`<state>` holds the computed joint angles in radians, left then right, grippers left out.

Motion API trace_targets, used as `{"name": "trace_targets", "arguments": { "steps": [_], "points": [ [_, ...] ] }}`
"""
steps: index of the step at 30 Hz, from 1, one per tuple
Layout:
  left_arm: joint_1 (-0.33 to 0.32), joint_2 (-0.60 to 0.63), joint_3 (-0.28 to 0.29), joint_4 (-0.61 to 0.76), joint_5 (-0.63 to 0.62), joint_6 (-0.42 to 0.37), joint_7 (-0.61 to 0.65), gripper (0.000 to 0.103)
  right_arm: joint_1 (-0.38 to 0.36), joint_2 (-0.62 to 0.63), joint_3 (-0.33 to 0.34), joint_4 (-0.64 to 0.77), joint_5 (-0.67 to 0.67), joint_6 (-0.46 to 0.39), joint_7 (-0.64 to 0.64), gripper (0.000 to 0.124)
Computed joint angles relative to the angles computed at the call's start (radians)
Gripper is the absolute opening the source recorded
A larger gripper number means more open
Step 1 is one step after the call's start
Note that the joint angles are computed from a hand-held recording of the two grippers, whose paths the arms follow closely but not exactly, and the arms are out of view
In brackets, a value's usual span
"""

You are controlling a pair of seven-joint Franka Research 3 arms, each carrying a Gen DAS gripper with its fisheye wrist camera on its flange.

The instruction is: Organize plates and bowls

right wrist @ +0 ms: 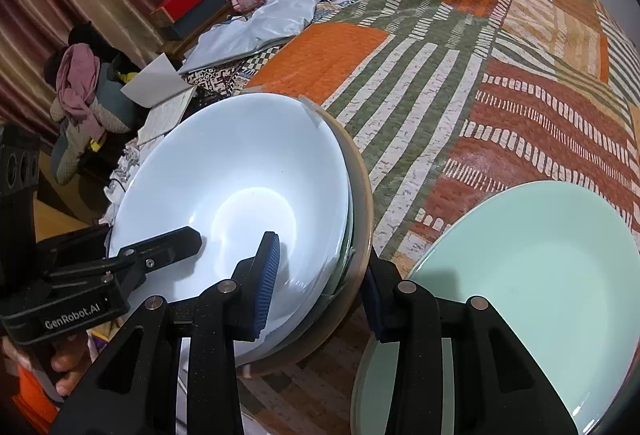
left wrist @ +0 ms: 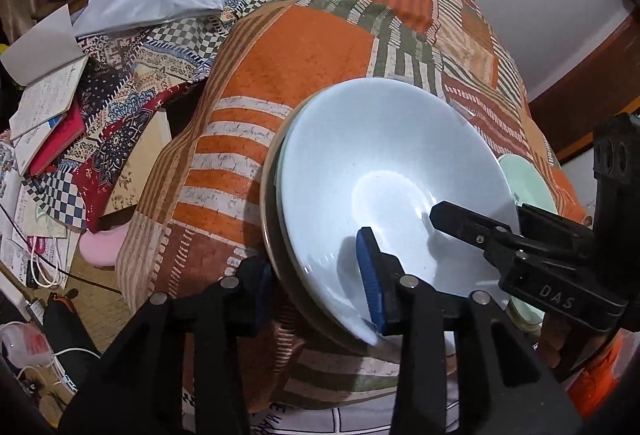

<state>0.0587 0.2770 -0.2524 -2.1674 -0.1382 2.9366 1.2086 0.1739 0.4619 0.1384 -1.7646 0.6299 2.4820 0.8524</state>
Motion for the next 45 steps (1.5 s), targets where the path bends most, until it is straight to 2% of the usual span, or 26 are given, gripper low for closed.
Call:
{"name": "trace_targets", "arguments": {
  "steps": [5,13,22,35,45],
  "points": [
    [-0.064,-0.016,0.065,0.005,0.109,-0.018,-0.097,0.038,-0.013,-0.002,0.001,0.009,0.022,-0.028,0.009,0.035],
    [-0.084,-0.046,0.073,0.008,0.168,-0.014,-0.16,0.038,-0.033,-0.061,0.007,-0.04,0.099,0.018,-0.046,0.034],
    [-0.119,-0.048,0.064,0.062,0.221,-0.011,-0.188,0.038,-0.05,-0.13,-0.014,-0.105,0.166,0.093,-0.097,0.034],
    [-0.151,0.028,0.002,0.185,0.198,-0.039,-0.121,0.038,-0.086,-0.202,-0.055,-0.184,0.208,0.139,-0.106,0.034],
    [-0.188,0.095,-0.02,0.276,0.191,-0.074,-0.087,0.038,-0.11,-0.227,-0.082,-0.232,0.214,0.156,-0.099,0.034]
  ]
}}
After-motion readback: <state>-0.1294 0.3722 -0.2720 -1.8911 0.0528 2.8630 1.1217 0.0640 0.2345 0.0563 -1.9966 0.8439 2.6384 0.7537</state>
